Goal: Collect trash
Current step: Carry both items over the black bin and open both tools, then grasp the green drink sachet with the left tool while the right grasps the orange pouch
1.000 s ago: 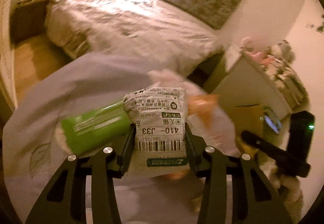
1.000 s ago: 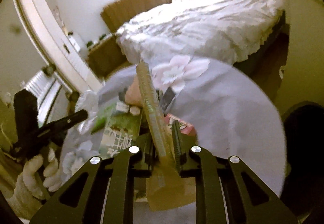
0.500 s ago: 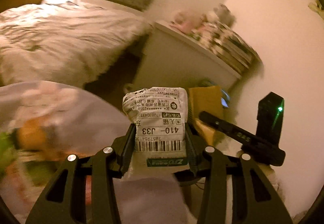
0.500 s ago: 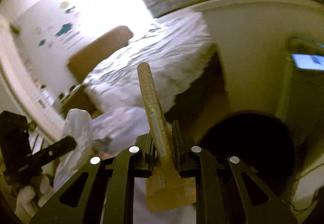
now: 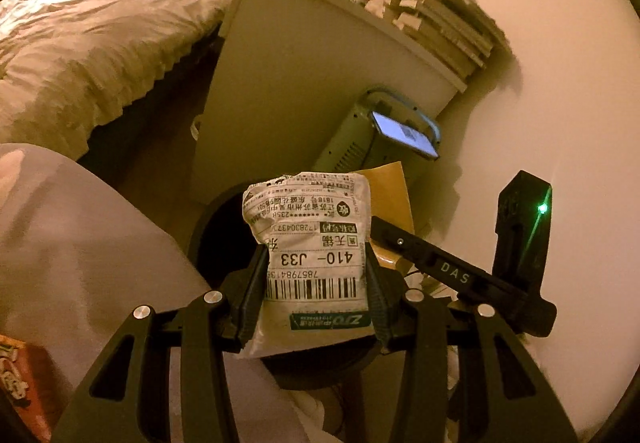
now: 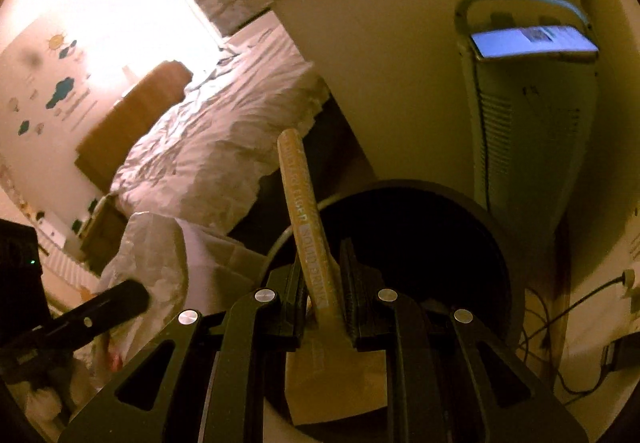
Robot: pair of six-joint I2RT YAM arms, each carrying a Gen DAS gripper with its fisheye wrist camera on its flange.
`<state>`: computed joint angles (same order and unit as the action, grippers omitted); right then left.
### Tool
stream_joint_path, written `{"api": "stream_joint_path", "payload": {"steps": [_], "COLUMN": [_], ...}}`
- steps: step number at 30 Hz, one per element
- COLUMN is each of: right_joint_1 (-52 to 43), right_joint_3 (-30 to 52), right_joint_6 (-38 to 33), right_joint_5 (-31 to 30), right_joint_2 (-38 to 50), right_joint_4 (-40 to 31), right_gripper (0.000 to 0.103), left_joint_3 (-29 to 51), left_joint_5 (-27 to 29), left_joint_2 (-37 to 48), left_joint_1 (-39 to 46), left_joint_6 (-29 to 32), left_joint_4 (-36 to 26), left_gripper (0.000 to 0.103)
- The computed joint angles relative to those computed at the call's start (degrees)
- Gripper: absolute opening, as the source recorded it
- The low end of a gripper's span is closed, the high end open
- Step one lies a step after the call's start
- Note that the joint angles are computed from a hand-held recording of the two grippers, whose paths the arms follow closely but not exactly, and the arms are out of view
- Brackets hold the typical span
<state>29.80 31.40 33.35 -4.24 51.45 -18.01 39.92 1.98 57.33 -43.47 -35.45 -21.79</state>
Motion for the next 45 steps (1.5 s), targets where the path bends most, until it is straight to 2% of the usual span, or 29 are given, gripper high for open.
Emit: {"api": "stream_joint_path", "payload": {"steps": [12, 17, 19, 20, 23, 24, 28, 32, 37, 40, 45], "right_joint_1": [-2.8, -2.2, -3.1, -3.3, -5.0, -5.5, -5.5, -2.8, 6.7, 14.5, 26.3], "right_joint_3": [-3.1, -2.7, -3.0, -3.1, -4.1, -4.5, -4.6, -4.3, -2.0, 1.5, 10.2], "right_joint_6": [0.1, 1.1, 1.1, 1.2, 2.1, 2.4, 2.9, 3.9, 6.3, 7.4, 6.9], "right_joint_5": [-3.1, -3.2, -4.3, -4.5, -5.1, -5.6, -5.2, -3.5, 1.9, 6.0, 10.6], "right_joint_2": [4.4, 5.6, 5.7, 5.7, 3.7, 2.8, -0.4, -3.4, -4.6, -1.2, 8.6], "right_joint_4": [6.0, 6.1, 6.2, 6.2, 6.3, 6.5, 4.5, 2.8, 1.2, 1.3, 2.6], "right_gripper": [0.017, 0.017, 0.017, 0.021, 0.059, 0.063, 0.063, 0.064, 0.064, 0.064, 0.064], "left_joint_3": [2.2, 3.0, 3.7, 4.4, 4.9, 5.0, 5.5, 4.8, 3.1, 1.6, 1.3], "left_joint_5": [0.3, 0.4, -0.2, -1.2, -4.1, -5.6, -7.8, -10.1, -13.4, -17.0, -24.3], "left_joint_2": [8.7, 11.4, 12.3, 12.8, 12.3, 11.6, 9.3, 4.0, -4.7, -13.3, -30.5], "left_joint_1": [-0.6, -0.6, -1.1, -1.6, -3.1, -3.8, -5.3, -6.6, -8.3, -9.6, -9.5], "left_joint_6": [0.6, 1.1, 1.5, 1.8, 2.0, 2.0, 2.0, 0.8, -1.7, -3.4, -5.9], "left_joint_4": [3.1, 3.7, 3.2, 2.6, 1.8, 1.4, -0.6, -3.3, -8.4, -14.0, -30.6], "left_gripper": [0.045, 0.045, 0.050, 0.053, 0.078, 0.086, 0.087, 0.089, 0.089, 0.089, 0.089]}}
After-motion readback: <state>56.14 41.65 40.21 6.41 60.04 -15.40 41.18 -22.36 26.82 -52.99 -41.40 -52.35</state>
